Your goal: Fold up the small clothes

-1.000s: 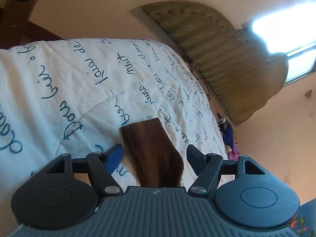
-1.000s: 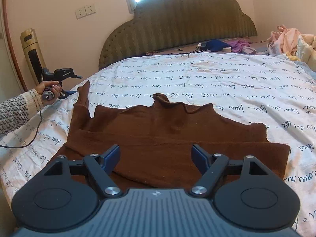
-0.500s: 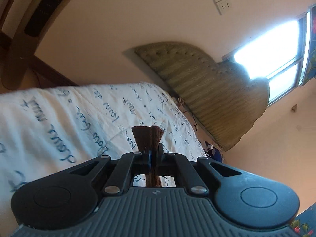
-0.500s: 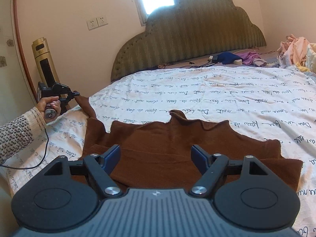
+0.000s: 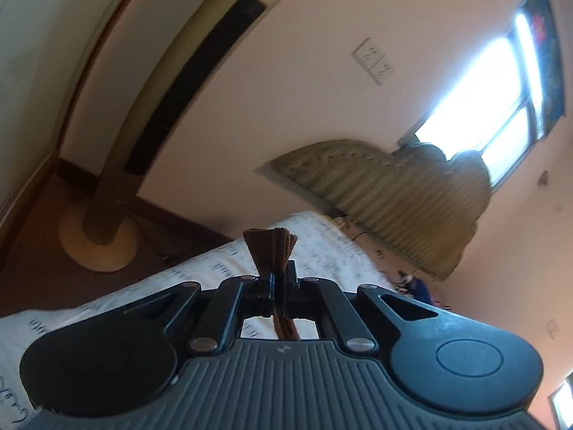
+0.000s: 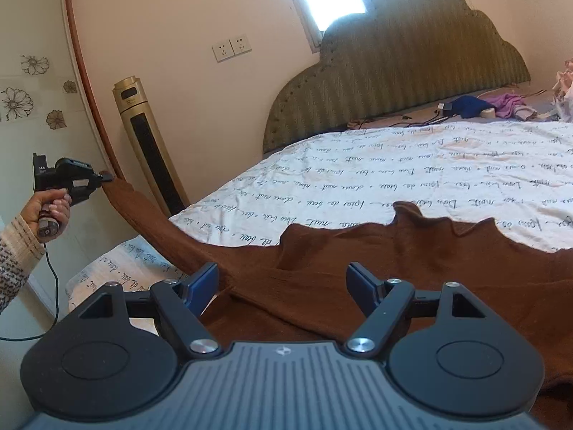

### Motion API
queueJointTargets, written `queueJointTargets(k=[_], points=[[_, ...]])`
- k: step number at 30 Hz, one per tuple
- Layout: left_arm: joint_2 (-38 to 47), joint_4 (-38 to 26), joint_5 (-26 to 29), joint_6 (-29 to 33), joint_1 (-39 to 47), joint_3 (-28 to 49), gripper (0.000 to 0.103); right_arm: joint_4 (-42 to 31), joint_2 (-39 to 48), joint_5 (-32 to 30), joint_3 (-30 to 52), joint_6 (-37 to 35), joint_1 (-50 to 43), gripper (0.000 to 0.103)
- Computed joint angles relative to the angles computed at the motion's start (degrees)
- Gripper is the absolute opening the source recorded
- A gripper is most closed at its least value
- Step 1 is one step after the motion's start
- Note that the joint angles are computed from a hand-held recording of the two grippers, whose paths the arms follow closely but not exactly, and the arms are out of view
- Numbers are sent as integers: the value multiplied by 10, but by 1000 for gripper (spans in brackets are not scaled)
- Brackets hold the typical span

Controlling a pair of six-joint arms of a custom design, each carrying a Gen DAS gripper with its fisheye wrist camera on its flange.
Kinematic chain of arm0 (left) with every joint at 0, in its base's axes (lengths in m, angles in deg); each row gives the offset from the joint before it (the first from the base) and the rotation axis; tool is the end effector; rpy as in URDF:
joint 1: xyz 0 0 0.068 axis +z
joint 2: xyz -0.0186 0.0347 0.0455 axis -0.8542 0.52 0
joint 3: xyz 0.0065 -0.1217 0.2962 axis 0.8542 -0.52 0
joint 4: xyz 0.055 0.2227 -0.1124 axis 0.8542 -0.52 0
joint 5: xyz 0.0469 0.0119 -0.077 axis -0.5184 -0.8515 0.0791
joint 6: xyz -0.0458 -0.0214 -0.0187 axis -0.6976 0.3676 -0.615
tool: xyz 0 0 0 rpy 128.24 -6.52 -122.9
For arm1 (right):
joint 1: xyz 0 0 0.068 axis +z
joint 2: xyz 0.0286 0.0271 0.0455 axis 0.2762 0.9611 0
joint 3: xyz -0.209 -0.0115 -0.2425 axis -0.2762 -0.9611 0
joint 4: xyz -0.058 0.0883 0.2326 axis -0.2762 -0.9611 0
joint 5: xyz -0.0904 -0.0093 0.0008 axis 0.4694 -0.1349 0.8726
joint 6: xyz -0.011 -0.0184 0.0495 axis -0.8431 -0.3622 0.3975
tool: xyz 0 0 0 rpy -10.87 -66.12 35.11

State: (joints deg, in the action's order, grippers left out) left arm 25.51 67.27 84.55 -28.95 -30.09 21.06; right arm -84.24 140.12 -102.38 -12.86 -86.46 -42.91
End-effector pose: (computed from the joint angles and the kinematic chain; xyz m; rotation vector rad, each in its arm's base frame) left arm 0.3206 0.1528 0.2405 -0.6506 1.9752 -0.5793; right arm 0.1306 -0.1533 0.1677 -0.1246 2.0180 0.5857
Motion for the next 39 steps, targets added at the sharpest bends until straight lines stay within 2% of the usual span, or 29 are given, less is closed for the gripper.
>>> queueJointTargets(k=[1, 4, 6, 8, 11, 15, 18, 21, 23, 25, 28, 30, 33, 35, 37, 38, 39], points=[[21, 5, 12, 1, 11, -12, 4, 8, 2, 4, -5, 6, 7, 78], [74, 58, -14, 23, 21, -58, 4, 25, 1, 10, -19, 13, 25, 78], [100, 97, -12, 9, 26, -82, 4, 29, -13, 10, -25, 13, 23, 78], [81, 128, 8, 18, 32, -113, 4, -1, -17, 6, -14, -9, 11, 78], [11, 147, 12, 39, -16, -142, 4, -24, -13, 3, 4, -18, -8, 78], [-65, 145, -3, 53, -148, -157, 4, 27, -8, 13, 3, 39, -17, 78], [-58, 168, -53, 37, -302, -163, 4, 77, 4, 27, -1, 85, -24, 78], [12, 261, -107, -5, -449, -180, 4, 133, 31, 51, 5, 141, -26, 78], [66, 305, -151, -18, -534, -181, 4, 118, 69, 59, 34, 159, -23, 78], [123, 356, -164, -51, -597, -181, 4, 87, 111, 58, 70, 167, -16, 78], [201, 363, -204, -48, -669, -147, 5, 62, 177, 53, 123, 216, 16, 79], [238, 318, -186, -51, -674, -117, 17, 6, 232, 40, 172, 224, 42, 80], [237, 379, -155, -63, -644, -158, 35, 36, 274, 42, 189, 296, 77, 79], [191, 391, -149, -67, -616, -202, 65, 65, 288, 45, 185, 334, 92, 79], [134, 468, -116, -75, -563, -280, 78, 76, 300, 40, 182, 345, 104, 77], [107, 471, -102, -68, -533, -301, 81, 82, 305, 37, 181, 355, 110, 76], [78, 448, -97, -58, -502, -310, 81, 78, 308, 30, 181, 364, 115, 76]])
